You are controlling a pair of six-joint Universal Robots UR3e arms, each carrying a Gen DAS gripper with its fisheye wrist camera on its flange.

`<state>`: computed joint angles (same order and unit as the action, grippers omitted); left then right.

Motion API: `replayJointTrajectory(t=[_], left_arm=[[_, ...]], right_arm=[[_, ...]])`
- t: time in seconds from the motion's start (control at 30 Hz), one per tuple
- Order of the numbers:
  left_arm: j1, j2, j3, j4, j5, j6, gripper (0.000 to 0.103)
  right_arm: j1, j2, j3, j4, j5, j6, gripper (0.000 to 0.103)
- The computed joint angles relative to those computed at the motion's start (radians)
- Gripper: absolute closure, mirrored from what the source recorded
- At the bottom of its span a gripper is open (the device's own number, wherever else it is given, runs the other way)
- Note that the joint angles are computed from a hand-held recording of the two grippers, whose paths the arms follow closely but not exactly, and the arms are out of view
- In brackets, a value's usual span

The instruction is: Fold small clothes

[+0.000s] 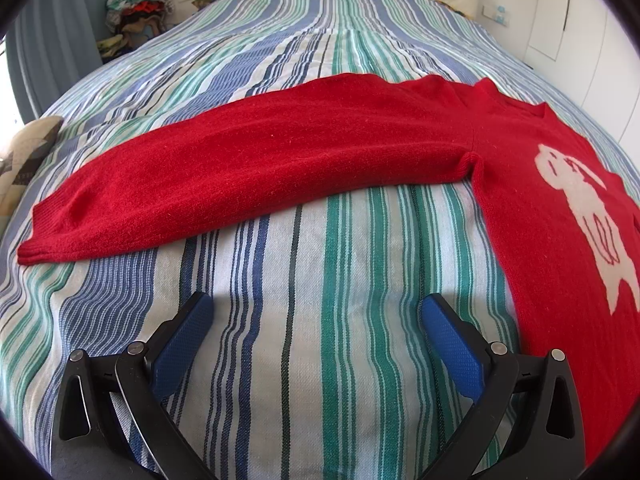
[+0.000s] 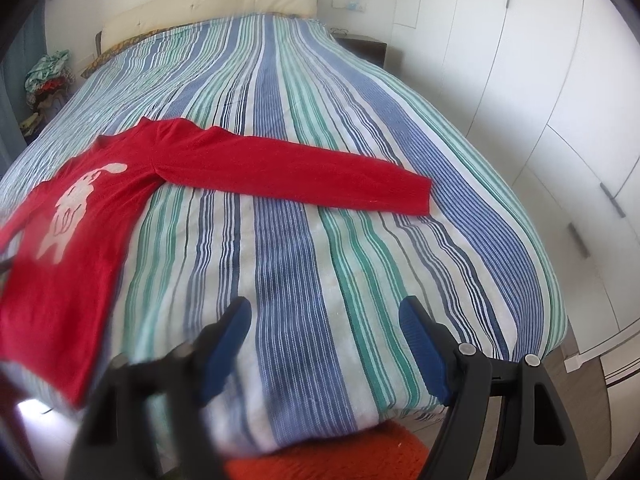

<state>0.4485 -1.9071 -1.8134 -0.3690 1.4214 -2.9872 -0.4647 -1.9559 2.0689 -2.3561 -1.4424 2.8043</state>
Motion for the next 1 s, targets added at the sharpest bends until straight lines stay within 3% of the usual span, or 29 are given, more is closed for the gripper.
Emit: replayJointTrajectory(t=[1.0], left_arm=[[0.000,0.001,0.000,-0.001,0.000,0.000,0.000]], right_arm=[[-0.025,-0.019,0.008,0.013,0.021,-0.001,0.027]])
